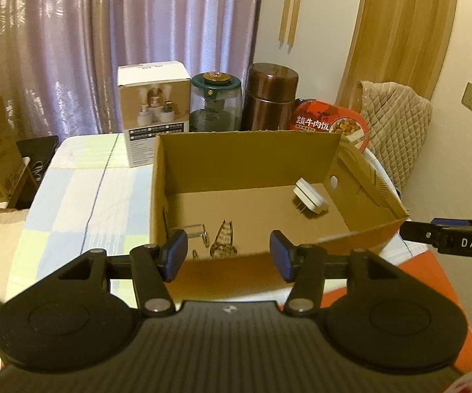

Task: Organize rigid objects
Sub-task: 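Withdraw both tools from the box back over the mat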

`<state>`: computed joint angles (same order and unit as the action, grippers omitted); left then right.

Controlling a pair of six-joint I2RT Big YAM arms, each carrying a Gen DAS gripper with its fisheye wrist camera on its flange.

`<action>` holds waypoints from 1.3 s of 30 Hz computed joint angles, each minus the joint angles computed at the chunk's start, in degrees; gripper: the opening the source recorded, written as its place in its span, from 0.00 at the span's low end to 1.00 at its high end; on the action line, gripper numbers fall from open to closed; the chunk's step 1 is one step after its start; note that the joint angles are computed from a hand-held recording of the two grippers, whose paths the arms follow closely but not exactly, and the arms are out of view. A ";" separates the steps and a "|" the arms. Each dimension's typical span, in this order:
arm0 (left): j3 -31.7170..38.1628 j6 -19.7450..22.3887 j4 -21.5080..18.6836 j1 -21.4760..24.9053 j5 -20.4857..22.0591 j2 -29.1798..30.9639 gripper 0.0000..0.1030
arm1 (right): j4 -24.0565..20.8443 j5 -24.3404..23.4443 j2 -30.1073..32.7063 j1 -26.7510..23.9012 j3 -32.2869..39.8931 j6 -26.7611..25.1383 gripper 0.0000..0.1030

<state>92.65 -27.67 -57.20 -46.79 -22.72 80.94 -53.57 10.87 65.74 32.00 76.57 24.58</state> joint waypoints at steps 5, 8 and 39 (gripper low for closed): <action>-1.79 -2.34 -1.99 -3.11 -2.34 -3.59 0.52 | -2.34 2.41 -3.99 3.54 -0.76 1.50 0.70; -2.85 -3.59 -2.79 -5.17 -4.25 -5.58 0.56 | -3.66 3.75 -6.72 6.21 -1.59 3.23 0.71; -19.97 -29.23 -16.05 -25.75 -18.27 -19.15 0.77 | -24.91 33.69 -23.28 43.24 -15.26 33.80 0.72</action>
<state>72.68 -56.91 -73.25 -72.54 -40.98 61.78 -78.47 44.56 42.47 75.25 61.31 58.38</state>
